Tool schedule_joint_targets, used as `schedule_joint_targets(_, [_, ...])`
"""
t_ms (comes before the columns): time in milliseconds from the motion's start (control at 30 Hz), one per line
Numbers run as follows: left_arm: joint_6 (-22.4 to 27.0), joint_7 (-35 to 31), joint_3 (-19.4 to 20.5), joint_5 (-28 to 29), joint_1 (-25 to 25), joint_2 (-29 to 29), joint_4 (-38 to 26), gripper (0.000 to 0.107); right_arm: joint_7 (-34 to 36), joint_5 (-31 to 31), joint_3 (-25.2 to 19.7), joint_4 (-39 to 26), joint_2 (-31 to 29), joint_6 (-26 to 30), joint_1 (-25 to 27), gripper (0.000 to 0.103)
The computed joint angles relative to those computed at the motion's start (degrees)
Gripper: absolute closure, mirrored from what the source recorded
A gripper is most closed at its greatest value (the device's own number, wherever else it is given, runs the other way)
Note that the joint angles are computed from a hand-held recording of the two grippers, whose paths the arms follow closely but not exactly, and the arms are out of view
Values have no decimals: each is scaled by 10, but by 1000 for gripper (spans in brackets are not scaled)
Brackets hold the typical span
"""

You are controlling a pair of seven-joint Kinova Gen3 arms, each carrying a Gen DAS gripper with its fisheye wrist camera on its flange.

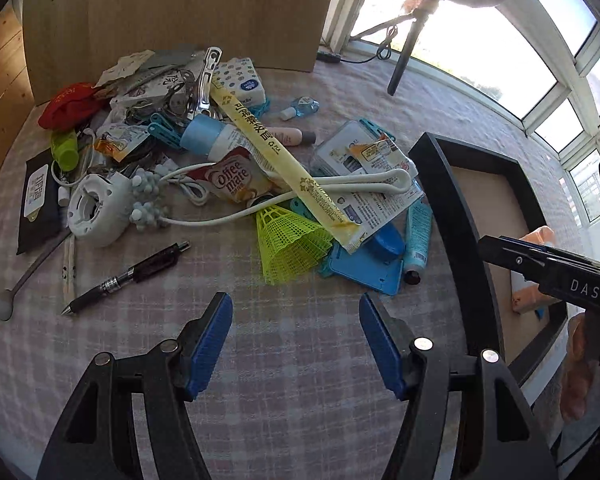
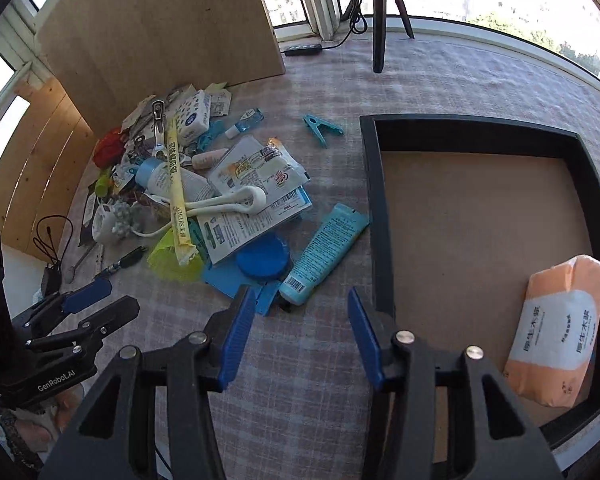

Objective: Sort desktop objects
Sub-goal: 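Grasp the yellow-green shuttlecock with the left tool while the right tool grasps the light blue tube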

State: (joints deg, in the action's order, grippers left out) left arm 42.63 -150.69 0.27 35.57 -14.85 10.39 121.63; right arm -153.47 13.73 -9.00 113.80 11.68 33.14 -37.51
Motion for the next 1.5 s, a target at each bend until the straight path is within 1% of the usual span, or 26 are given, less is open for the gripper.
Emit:
schedule_joint_targets(67, [-6, -7, 4, -3, 2, 18, -8, 44, -9, -19, 3, -18, 30, 8, 3, 60])
schedule_joint_targets(133, [-5, -19, 11, -4, 1, 35, -17, 44, -17, -32, 7, -30, 51, 12, 1, 61])
schedule_joint_targets(233, [-13, -18, 20, -8, 3, 57, -29, 46, -46, -27, 24, -52, 77, 34, -17, 61])
schedule_joint_targets(333, [-23, -14, 30, -21, 9, 74, -41, 48, -59, -37, 30, -59, 90, 36, -13, 62])
schedule_joint_targets(400, [-26, -8, 35, -27, 10, 87, -49, 56, -70, -39, 36, -63, 97, 39, -14, 63])
schedule_joint_targets(433, [-21, -4, 38, -30, 8, 94, -55, 57, -74, -36, 39, -68, 101, 46, -16, 63])
schedule_joint_targets(500, [-18, 6, 42, -37, 9, 106, -65, 65, -74, -39, 39, -75, 110, 55, -12, 65])
schedule_joint_targets(533, [-18, 10, 44, -39, 9, 111, -69, 67, -75, -43, 39, -74, 112, 54, -9, 65])
schedule_joint_targets(600, [-16, 15, 50, -40, 8, 118, -74, 76, -59, -71, 28, -65, 114, 32, 15, 66])
schedule_joint_targets(667, [-16, 23, 55, -43, 12, 123, -78, 82, -52, -79, 29, -68, 119, 33, 19, 67])
schedule_joint_targets(733, [-15, 30, 59, -44, 13, 128, -82, 85, -51, -76, 34, -76, 124, 45, 13, 69])
schedule_joint_targets(767, [-13, 27, 62, -45, 11, 131, -84, 90, -46, -75, 34, -79, 126, 50, 13, 70])
schedule_joint_targets(800, [-13, 25, 62, -45, 8, 134, -87, 93, -44, -73, 35, -80, 127, 50, 10, 70])
schedule_joint_targets(900, [-10, 20, 67, -38, -1, 139, -89, 94, -46, -62, 38, -75, 125, 48, -2, 71])
schedule_joint_targets(967, [-11, 9, 69, -33, -10, 140, -88, 99, -34, -63, 34, -80, 128, 56, 2, 71])
schedule_joint_targets(1000, [-4, -3, 70, -33, -19, 142, -90, 102, -25, -64, 32, -86, 130, 64, 4, 71])
schedule_joint_targets(1100, [1, -15, 67, -20, -33, 141, -88, 105, -1, -70, 25, -83, 128, 62, 12, 74])
schedule_joint_targets(1267, [21, -51, 60, 2, -63, 129, -80, 107, 30, -101, 11, -42, 106, 13, 25, 74])
schedule_joint_targets(1333, [27, -70, 55, 14, -74, 118, -69, 107, 28, -100, 14, -26, 96, 0, 15, 75])
schedule_joint_targets(1400, [33, -91, 47, 20, -83, 110, -57, 107, 15, -83, 22, -20, 89, 3, -5, 75])
schedule_joint_targets(1433, [35, -102, 43, 23, -87, 105, -48, 107, 14, -84, 20, -15, 85, -2, -5, 75])
schedule_joint_targets(1500, [29, -111, 38, 27, -79, 93, -31, 107, 24, -92, 10, -3, 78, -11, -2, 75])
